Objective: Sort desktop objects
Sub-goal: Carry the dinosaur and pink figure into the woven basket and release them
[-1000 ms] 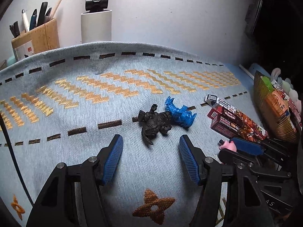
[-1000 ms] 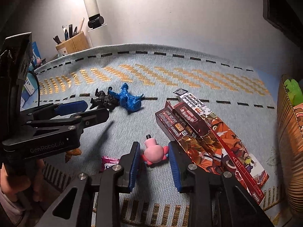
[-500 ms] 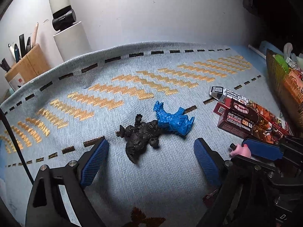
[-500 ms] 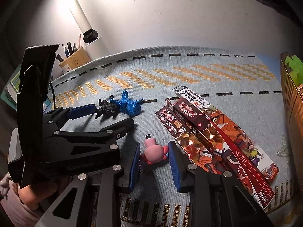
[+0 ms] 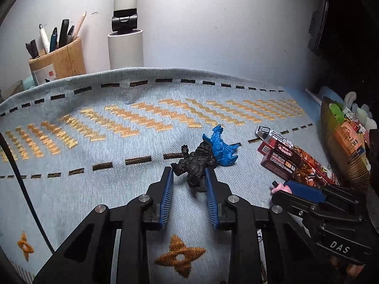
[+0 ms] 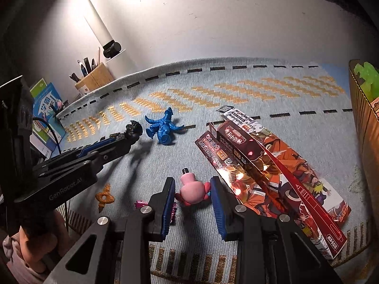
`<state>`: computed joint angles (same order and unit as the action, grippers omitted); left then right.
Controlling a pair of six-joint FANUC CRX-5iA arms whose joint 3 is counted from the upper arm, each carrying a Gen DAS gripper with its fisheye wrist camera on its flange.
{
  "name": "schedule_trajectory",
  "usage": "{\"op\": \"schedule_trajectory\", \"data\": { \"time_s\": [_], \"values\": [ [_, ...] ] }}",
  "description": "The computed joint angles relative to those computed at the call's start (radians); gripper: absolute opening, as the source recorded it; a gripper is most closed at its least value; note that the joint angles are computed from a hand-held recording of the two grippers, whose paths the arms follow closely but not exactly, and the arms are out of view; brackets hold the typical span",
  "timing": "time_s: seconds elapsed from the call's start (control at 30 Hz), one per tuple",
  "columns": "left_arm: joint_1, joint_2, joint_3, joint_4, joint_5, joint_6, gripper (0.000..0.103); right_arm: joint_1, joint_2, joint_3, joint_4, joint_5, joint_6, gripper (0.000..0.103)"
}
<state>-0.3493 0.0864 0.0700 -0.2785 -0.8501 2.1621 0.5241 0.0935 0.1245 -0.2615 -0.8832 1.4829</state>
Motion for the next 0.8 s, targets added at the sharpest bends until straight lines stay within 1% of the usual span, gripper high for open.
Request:
{"op": "schedule_trajectory", "data": {
  "time_s": [0.17, 0.33, 0.4, 0.57, 0.67, 0.73, 0.8],
  "values": [
    [-0.042, -0.076, -0.045, -0.017, -0.033, 0.036, 0.024, -0.004, -0.003, 0.001, -0.007, -0.005, 0.0, 0.03],
    [-0.065, -0.12, -0.076, -0.032, -0.049, 0.089, 0.024, -0.004, -0.014, -0.01, -0.007, 0.005, -0.014, 0.03],
    [-0.067, -0.13, -0.088, -0.028, -0.046, 0.098, 0.024, -0.008, -0.04, -0.036, -0.015, 0.046, -0.018, 0.03],
    [-0.097, -0.161, -0.113, -0.045, -0.043, 0.144, 0.024, 0.02, -0.142, -0.131, 0.0, 0.205, 0.028, 0.03],
    [-0.122, -0.182, -0.115, -0.062, -0.05, 0.163, 0.024, 0.03, -0.186, -0.154, -0.018, 0.226, 0.058, 0.03],
    [-0.147, -0.191, -0.104, -0.086, -0.062, 0.183, 0.024, 0.045, -0.222, -0.19, 0.022, 0.241, 0.012, 0.03],
    [-0.17, -0.197, -0.089, -0.106, -0.07, 0.194, 0.024, 0.036, -0.262, -0.216, 0.013, 0.238, -0.01, 0.03]
  ]
}}
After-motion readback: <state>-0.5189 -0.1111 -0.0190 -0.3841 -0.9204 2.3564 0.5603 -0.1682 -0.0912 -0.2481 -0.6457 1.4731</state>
